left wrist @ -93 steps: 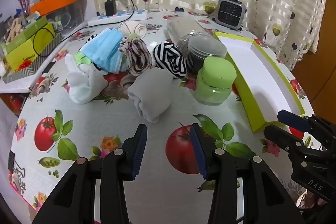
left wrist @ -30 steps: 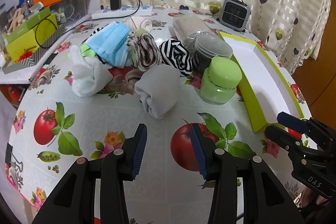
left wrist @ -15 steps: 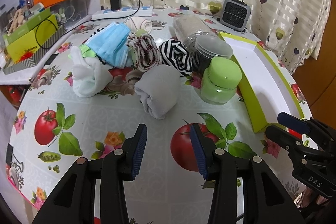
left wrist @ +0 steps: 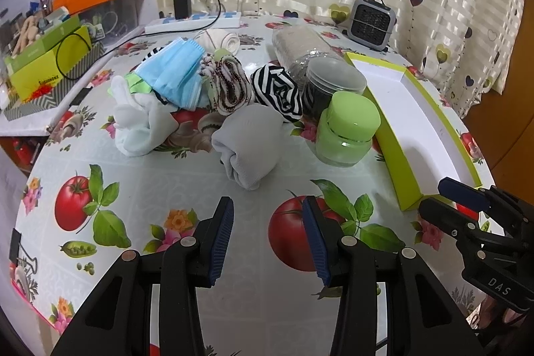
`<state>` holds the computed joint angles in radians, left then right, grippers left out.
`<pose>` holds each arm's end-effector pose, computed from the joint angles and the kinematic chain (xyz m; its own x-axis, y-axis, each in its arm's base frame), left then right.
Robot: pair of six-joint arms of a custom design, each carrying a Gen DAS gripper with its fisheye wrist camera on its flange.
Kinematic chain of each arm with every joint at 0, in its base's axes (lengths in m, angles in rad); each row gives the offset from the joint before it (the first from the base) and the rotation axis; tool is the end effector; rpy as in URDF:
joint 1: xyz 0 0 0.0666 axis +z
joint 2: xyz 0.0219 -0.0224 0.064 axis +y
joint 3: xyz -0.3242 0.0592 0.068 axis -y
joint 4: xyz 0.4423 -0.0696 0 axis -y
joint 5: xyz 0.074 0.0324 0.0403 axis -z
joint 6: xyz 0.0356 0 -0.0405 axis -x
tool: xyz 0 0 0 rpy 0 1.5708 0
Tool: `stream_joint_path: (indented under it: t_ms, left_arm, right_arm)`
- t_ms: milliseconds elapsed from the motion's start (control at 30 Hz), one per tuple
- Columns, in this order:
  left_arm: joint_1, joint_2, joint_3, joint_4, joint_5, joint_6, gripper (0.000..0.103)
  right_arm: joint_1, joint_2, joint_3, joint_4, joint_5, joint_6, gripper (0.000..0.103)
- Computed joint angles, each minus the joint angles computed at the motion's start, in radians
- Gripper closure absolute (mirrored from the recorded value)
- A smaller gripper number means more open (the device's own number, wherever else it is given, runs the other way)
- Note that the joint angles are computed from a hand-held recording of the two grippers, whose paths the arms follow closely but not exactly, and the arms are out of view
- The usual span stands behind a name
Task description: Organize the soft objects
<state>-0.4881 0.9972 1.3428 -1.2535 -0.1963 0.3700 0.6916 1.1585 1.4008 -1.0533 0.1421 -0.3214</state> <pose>0.3441 -0.1753 0.5037 -0.7770 0.0110 -0.6293 0.0782 0.9938 -0.0792 0.3568 0.2884 0.4817 -0.7055 -0.1782 -0.6859 -0.3513 0.9285 0.1202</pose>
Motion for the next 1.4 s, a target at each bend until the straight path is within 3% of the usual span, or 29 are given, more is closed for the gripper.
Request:
stream_joint_path:
  t_ms: [733, 800, 900, 1133, 1400]
  left_arm:
    - [0.019, -0.023, -0.020, 0.019, 0.050, -0.003, 0.061]
    - [0.026, -0.029, -0.020, 0.019, 0.041, -0.007, 0.061]
    - [0.034, -0.037, -0.019, 0.023, 0.029, -0.018, 0.061]
    - [0.090, -0.048, -0.018, 0.048, 0.079, -0.041, 0.061]
    - [0.143, 0.025, 0.019, 0.065, 0.179, -0.045, 0.060]
  right_arm:
    - [0.001, -0.005, 0.001, 0.021, -0.027, -0.001, 0.057]
    - [0.001, -0.003, 0.003, 0.024, -0.031, 0.003, 0.051]
    - [0.001, 0.000, 0.008, 0.030, -0.037, 0.008, 0.049]
    - [-0.002, 0.019, 0.032, 0.038, -0.056, 0.029, 0.049]
    - [-0.004, 0.042, 0.058, 0.045, -0.069, 0.048, 0.049]
